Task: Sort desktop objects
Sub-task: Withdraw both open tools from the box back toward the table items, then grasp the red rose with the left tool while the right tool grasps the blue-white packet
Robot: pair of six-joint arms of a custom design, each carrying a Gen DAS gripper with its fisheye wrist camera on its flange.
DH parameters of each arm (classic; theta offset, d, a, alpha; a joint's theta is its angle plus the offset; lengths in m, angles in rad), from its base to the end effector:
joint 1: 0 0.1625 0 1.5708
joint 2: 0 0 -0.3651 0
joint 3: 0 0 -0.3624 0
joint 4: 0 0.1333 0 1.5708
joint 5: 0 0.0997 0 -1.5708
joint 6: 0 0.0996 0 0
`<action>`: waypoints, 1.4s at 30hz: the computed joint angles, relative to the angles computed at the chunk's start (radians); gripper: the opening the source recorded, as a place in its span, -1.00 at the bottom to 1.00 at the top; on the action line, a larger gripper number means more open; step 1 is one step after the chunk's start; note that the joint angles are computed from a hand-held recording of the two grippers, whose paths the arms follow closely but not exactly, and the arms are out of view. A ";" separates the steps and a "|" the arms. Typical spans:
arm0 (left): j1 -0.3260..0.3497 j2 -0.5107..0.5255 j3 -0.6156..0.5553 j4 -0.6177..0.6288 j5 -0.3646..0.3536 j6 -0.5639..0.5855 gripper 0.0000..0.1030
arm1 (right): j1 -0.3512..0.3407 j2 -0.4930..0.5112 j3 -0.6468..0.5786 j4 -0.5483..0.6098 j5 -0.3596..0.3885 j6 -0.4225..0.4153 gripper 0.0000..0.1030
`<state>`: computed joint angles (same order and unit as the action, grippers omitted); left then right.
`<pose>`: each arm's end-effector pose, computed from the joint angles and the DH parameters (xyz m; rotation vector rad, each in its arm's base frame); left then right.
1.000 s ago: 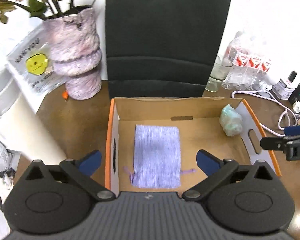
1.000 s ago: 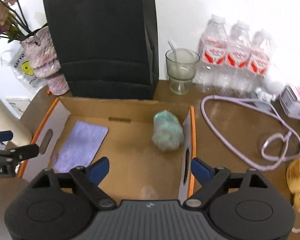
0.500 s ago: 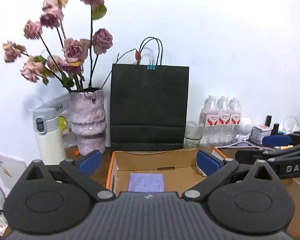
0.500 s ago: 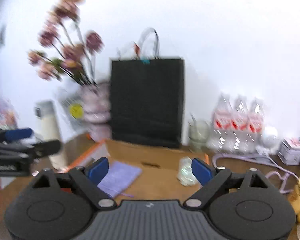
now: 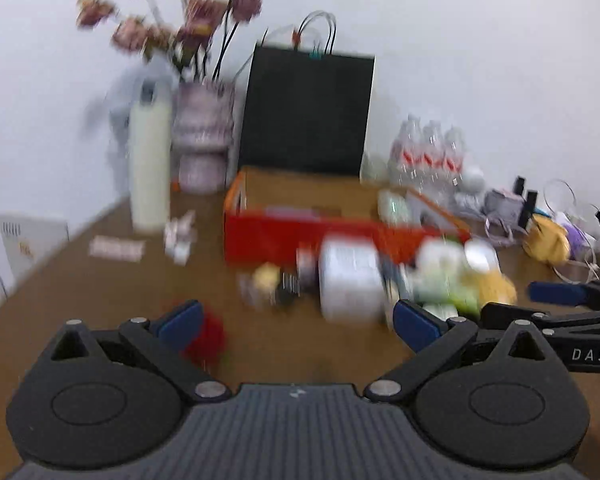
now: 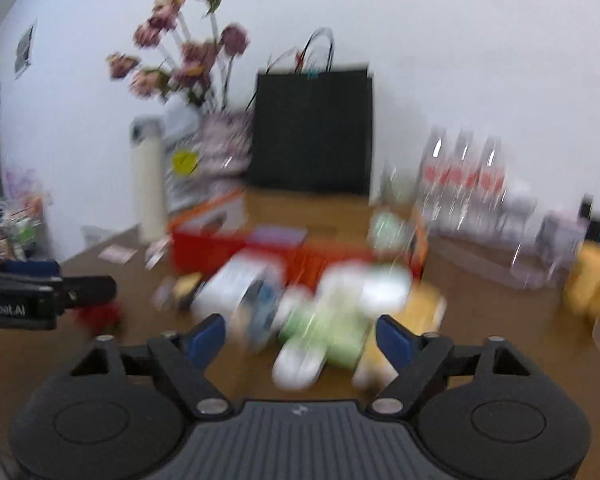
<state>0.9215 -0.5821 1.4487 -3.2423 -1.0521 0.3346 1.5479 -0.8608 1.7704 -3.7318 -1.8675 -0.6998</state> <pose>-0.2602 -0.6450 0.0989 0.9401 2.3572 -1.1650 0.0908 -0.5845 0.2181 0.4857 -2.0662 1.3148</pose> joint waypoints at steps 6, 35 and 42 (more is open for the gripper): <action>0.018 0.019 -0.010 -0.086 0.078 0.101 1.00 | -0.011 -0.035 0.066 0.081 0.027 0.037 0.13; 0.131 0.144 -0.336 0.269 0.001 -0.123 -0.16 | 0.038 0.244 -0.435 0.319 -0.077 0.103 -0.23; 0.126 0.118 -0.283 0.223 -0.024 -0.114 -0.28 | 0.034 0.229 -0.418 0.313 -0.110 0.109 -0.77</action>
<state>1.0476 -0.4641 1.1656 -3.0194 -1.0762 0.2210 1.5815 -0.6319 1.3527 -3.4190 -1.9772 -0.5904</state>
